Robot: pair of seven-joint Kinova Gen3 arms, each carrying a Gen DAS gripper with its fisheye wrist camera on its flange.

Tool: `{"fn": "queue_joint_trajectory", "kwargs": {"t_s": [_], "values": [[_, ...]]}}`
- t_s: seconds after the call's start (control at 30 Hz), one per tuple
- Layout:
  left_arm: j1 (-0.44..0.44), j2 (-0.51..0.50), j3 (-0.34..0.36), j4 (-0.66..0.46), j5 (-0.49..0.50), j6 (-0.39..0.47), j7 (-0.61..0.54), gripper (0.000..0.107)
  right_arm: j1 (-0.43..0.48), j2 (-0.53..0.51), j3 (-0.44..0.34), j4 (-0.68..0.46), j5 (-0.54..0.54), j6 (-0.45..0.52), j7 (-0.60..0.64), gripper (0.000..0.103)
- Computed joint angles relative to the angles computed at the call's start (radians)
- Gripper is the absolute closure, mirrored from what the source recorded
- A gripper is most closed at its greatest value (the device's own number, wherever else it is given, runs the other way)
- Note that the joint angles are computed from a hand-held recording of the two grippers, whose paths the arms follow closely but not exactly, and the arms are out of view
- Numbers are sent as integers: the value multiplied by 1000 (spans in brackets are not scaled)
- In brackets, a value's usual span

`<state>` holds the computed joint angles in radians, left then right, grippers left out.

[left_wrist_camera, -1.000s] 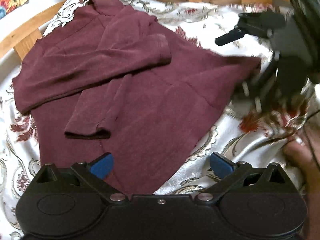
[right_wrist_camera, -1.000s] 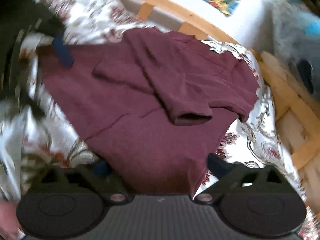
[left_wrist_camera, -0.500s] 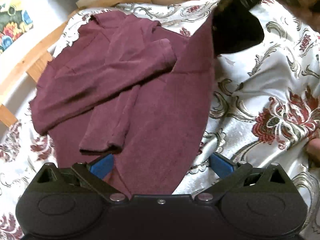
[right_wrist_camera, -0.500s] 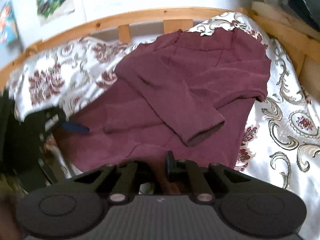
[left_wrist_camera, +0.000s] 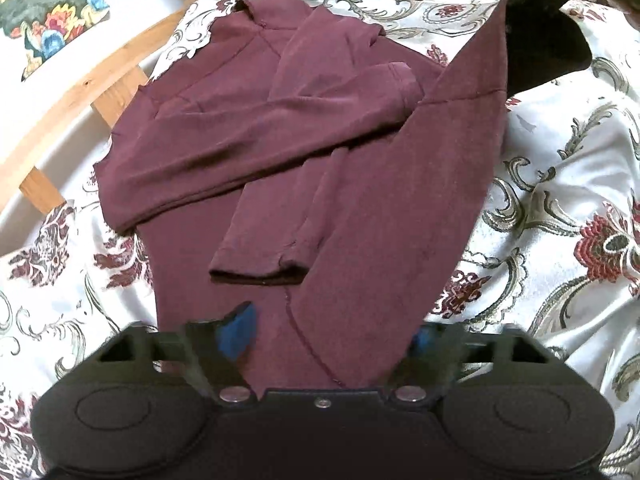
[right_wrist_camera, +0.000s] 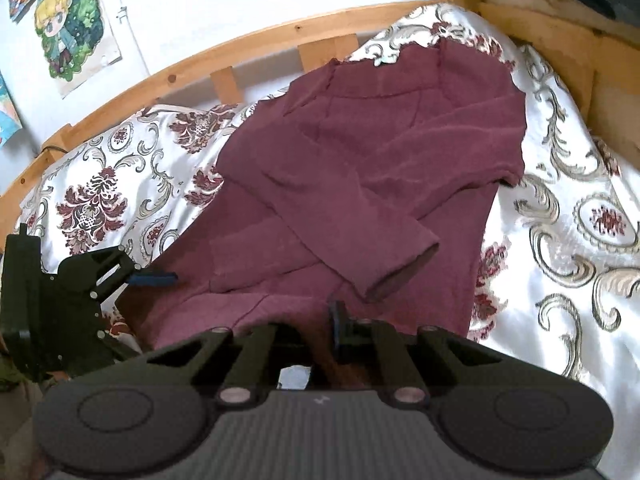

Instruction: Fold small clothes

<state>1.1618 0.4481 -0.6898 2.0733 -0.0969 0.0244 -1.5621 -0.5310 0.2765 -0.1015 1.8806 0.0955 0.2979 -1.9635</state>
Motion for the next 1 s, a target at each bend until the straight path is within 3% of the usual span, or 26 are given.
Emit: {"fn": "queue_joint_trajectory", "kwargs": {"t_s": [0.07, 0.17, 0.2, 0.27, 0.43, 0.63, 0.7, 0.87, 1.0], "values": [[-31, -19, 30, 6, 3, -4, -3, 74, 77, 4, -77, 1, 10, 4, -20, 93], [-158, -65, 142, 15, -4, -17, -2, 97, 157, 6, -176, 10, 121, 17, -105, 83], [-204, -80, 183, 20, 6, -24, -11, 98, 148, 3, -177, 12, 162, 28, -132, 77], [-297, -105, 265, 15, 37, -14, -18, 99, 74, -12, -127, 26, 243, 44, -179, 42], [-510, -134, 458, -9, 64, 6, -16, 100, -158, -30, 16, 82, 447, 66, -300, 11], [-671, -140, 613, -29, 67, 44, 19, 100, -436, 47, 119, 56, 691, 255, -453, 9], [-735, -142, 679, -27, 72, 43, 18, 100, -528, 76, 189, 59, 772, 263, -534, 9], [-805, -152, 750, -7, 81, 11, 18, 100, -741, 179, 382, 64, 975, 250, -714, 9], [-889, -162, 824, 22, 105, -37, 23, 100, -768, 250, 334, 57, 1138, 391, -852, 3]]}}
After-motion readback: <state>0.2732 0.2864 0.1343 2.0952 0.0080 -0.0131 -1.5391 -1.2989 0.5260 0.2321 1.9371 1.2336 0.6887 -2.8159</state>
